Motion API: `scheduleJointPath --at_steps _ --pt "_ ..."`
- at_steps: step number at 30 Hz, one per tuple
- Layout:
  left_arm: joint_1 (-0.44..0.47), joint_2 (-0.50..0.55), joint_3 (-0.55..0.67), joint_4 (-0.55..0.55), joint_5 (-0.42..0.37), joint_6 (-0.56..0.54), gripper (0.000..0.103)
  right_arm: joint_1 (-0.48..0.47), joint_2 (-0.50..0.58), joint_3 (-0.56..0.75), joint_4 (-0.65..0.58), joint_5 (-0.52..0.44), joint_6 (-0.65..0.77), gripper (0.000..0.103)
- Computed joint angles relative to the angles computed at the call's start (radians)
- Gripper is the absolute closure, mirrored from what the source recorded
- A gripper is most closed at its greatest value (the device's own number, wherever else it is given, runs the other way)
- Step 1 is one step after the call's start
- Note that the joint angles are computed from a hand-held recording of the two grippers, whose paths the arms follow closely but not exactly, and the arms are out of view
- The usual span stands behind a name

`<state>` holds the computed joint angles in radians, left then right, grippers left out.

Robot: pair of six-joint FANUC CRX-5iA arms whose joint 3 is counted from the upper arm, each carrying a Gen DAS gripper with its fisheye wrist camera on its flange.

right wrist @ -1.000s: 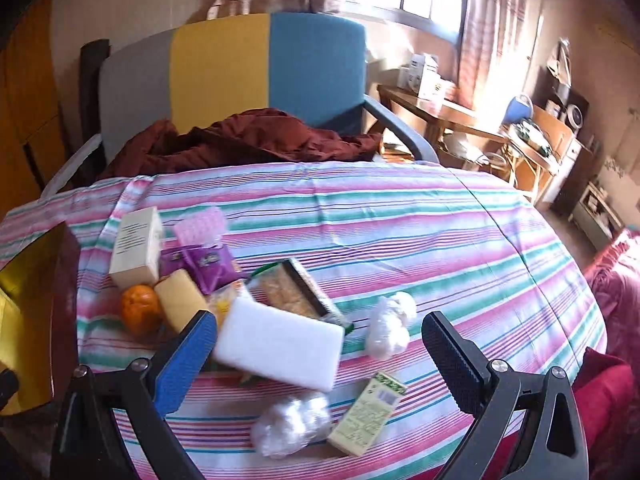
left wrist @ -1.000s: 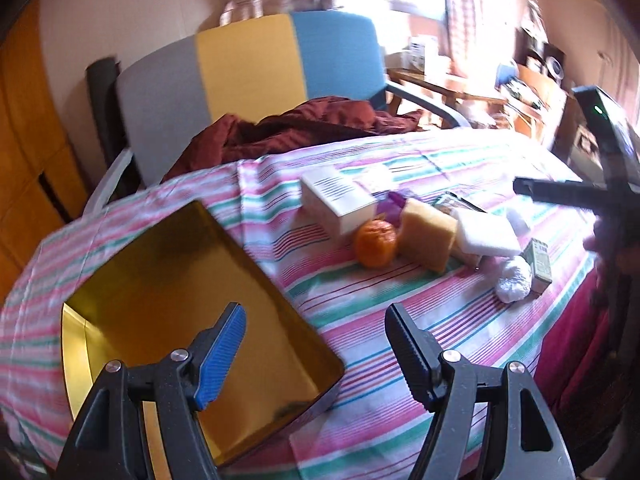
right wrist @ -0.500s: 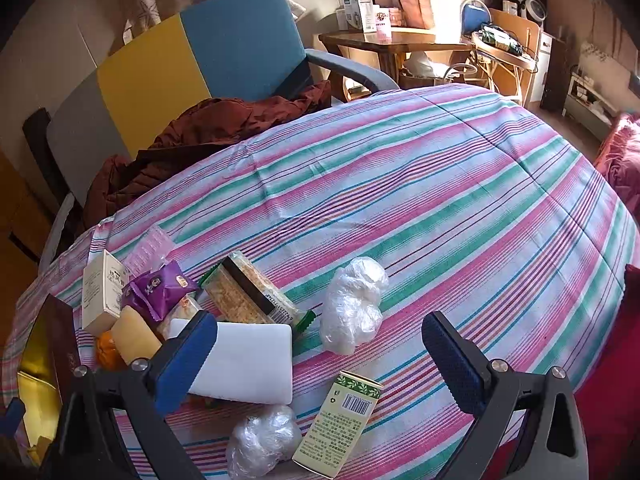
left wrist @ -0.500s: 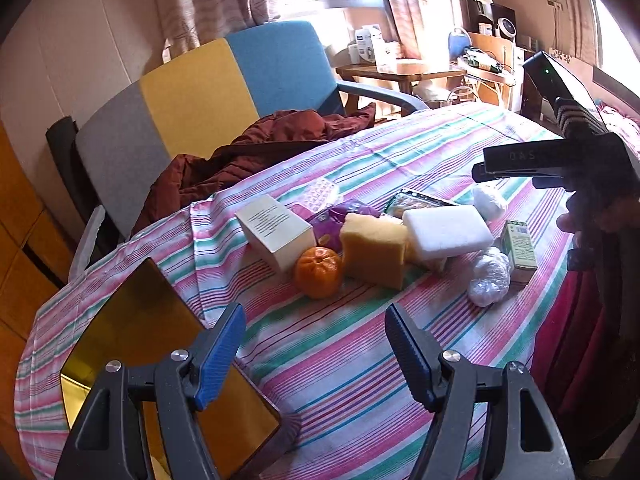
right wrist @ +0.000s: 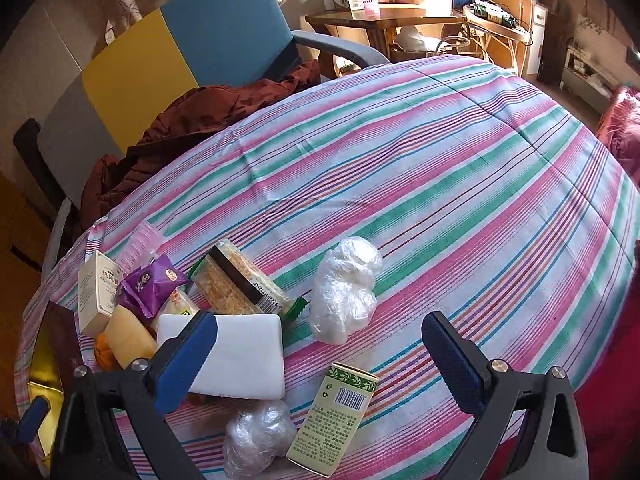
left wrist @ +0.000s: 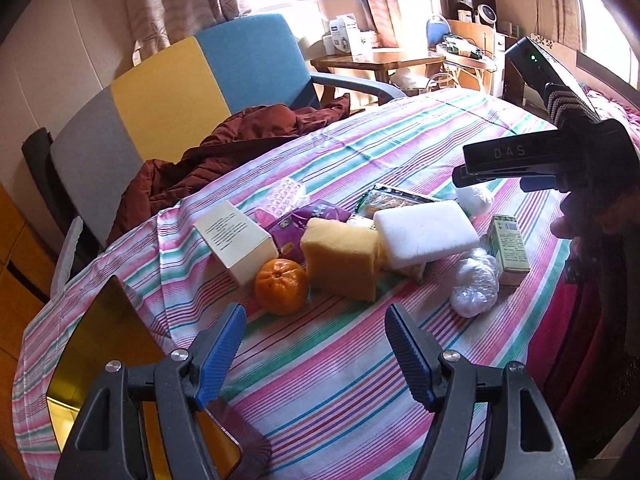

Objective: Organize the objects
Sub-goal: 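Move both grippers away from the tray back toward the remaining items, then grasp the second yellow sponge with the left gripper and lift it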

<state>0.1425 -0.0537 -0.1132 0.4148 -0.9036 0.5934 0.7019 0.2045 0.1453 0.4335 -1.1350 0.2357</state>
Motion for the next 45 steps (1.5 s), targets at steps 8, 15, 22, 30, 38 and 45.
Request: scheduleJointPath --at_steps 8,15,22,30,38,45 --pt "-0.001 0.063 0.045 0.021 -0.079 0.053 0.030 -0.012 0.002 0.007 -0.034 -0.001 0.007 0.000" --pt "0.056 0.141 0.094 0.129 -0.223 0.154 0.032 -0.026 -0.038 -0.045 -0.018 0.051 -0.083 0.001" --pt "0.027 0.144 0.103 0.150 -0.188 0.103 0.035 -0.036 -0.035 -0.032 -0.058 0.060 -0.062 0.004" --pt "-0.047 0.276 0.267 0.063 -0.191 0.122 0.033 -0.045 -0.033 -0.020 -0.109 0.067 -0.026 0.004" --pt "-0.062 0.340 0.289 0.071 -0.191 0.054 0.044 -0.048 -0.052 -0.043 -0.122 0.143 -0.003 0.004" --pt "-0.005 0.244 0.160 0.220 -0.166 -0.033 0.047 -0.046 -0.042 -0.022 -0.161 0.193 0.099 0.004"
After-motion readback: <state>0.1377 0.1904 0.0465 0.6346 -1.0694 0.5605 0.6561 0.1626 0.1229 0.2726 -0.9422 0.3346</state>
